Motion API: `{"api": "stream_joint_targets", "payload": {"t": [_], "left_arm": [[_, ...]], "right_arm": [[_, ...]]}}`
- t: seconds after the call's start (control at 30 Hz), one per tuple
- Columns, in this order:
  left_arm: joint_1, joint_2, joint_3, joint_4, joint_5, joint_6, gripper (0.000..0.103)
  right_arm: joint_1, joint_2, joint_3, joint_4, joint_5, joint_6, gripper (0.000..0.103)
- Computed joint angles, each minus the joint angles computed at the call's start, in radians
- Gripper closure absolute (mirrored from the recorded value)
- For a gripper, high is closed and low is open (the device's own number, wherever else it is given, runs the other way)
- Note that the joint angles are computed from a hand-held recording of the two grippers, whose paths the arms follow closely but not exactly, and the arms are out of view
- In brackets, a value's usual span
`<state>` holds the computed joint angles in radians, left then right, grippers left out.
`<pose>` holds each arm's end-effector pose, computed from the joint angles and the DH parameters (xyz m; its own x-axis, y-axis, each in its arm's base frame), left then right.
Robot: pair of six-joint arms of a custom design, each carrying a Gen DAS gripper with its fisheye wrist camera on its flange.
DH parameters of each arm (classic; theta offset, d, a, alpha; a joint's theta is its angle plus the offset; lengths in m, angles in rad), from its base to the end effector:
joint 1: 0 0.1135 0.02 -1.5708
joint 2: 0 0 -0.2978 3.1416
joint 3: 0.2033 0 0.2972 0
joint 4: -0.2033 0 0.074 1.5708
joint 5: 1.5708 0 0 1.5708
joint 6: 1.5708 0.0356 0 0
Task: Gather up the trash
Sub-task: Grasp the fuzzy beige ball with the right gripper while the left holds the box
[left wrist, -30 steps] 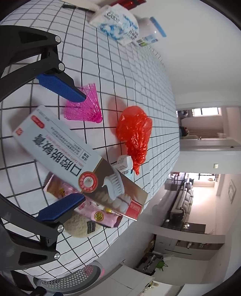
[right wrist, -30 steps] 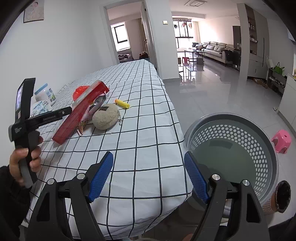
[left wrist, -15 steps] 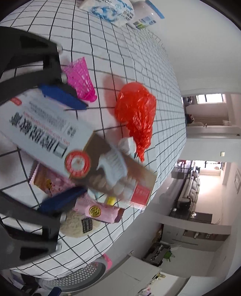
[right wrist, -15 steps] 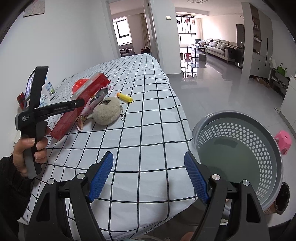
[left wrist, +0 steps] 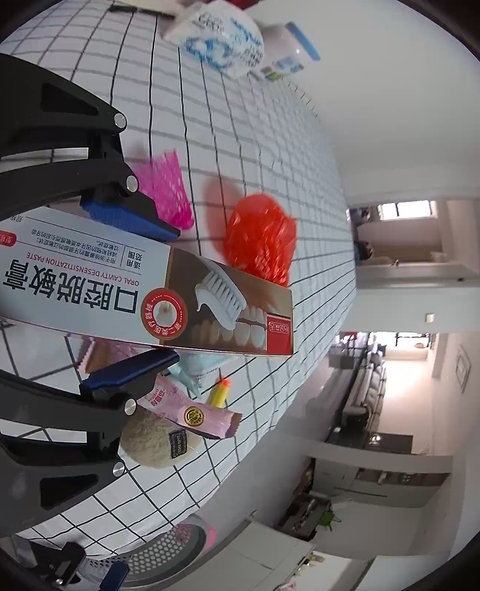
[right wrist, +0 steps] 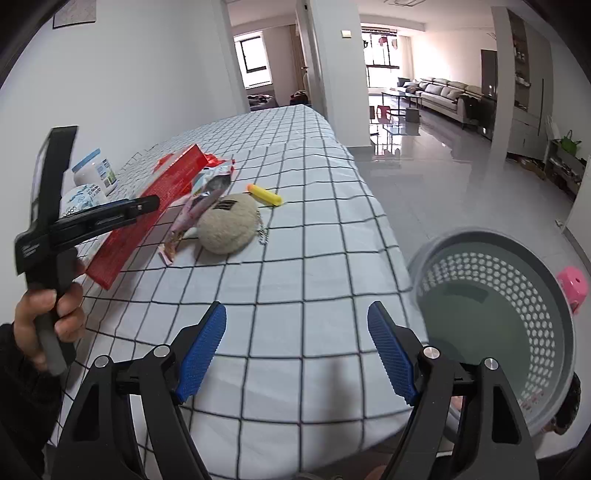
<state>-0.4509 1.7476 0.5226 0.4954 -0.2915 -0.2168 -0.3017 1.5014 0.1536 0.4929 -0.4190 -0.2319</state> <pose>0.2817 -0.1250 0.0811 -0.6342 0.0782 -0.7692 0.0903 0.9956 0.0267 0.1878 -0.0433 0.0596 -0.7049 -0.0005 -0.7093 -0.1495 0.9776 0.1479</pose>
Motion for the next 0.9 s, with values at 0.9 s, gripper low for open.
{"api": "stream_joint_targets", "payload": {"t": [0.9], "left_arm": [[-0.086, -0.230, -0.240, 0.112, -0.184, -0.053, 0.044]], "right_arm": [[0.451, 0.373, 0.413, -0.057, 0.334, 0.211, 0.024]]}}
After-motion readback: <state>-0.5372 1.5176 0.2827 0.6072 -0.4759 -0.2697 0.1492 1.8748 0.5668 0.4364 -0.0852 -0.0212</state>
